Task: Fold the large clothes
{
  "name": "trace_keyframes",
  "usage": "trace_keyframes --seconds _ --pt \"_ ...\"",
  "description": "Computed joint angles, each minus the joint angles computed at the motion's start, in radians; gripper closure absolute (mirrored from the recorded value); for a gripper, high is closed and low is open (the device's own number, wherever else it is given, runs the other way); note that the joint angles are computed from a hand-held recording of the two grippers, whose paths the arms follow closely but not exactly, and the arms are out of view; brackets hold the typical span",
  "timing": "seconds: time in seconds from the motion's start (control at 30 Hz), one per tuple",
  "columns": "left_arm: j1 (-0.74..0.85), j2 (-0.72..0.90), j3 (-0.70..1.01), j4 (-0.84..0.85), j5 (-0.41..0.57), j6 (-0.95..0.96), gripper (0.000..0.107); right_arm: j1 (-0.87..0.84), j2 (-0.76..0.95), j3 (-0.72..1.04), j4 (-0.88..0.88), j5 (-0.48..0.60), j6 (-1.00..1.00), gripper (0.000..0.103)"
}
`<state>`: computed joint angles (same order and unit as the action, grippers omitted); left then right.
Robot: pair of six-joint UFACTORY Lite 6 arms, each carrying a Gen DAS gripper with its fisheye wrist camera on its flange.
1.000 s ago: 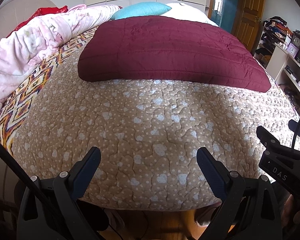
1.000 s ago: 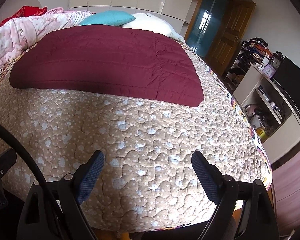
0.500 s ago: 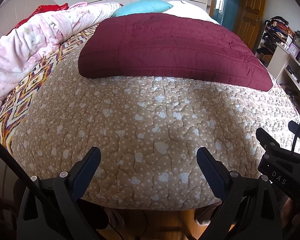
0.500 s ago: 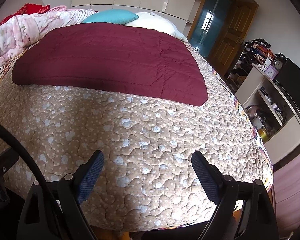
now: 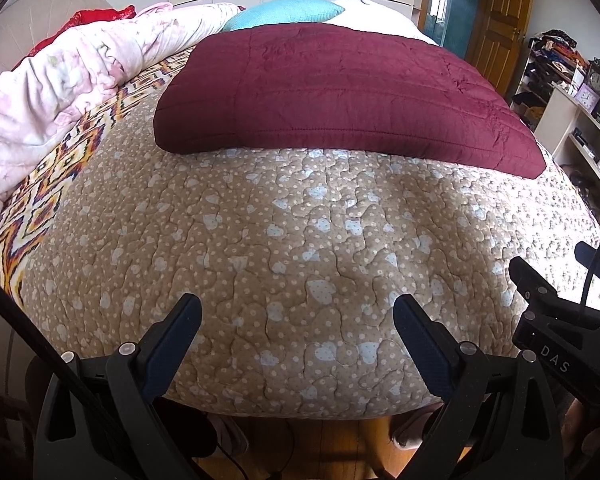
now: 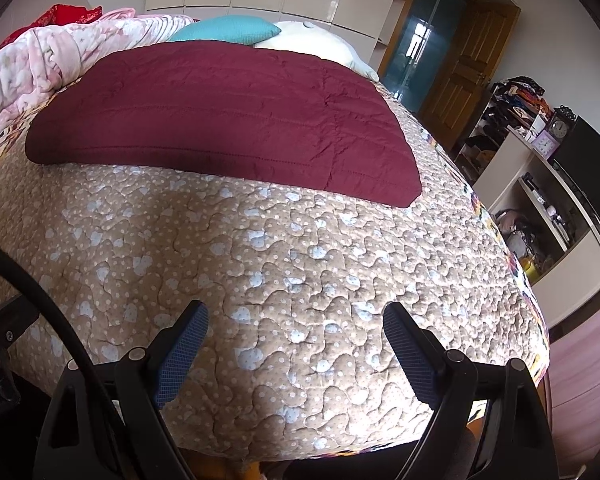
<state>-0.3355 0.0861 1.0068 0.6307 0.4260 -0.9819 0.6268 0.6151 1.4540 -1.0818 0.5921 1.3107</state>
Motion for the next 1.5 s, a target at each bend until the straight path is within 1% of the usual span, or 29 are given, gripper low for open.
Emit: trace_keyframes --seconds 0.73,1.33,1.5 --pt "0.008 0.009 -0.005 -0.031 -0.010 0.030 0.011 0.001 0.009 0.002 0.007 -0.004 -0.002 0.011" --pt "0.019 0.020 -0.009 -0.058 -0.022 0.057 0.011 -0.002 0.017 0.000 0.008 -0.029 -0.002 0.010" --pt "0.019 0.017 -0.018 -0.029 -0.027 0.032 0.011 0.001 0.021 0.000 0.006 -0.033 -0.003 0.010"
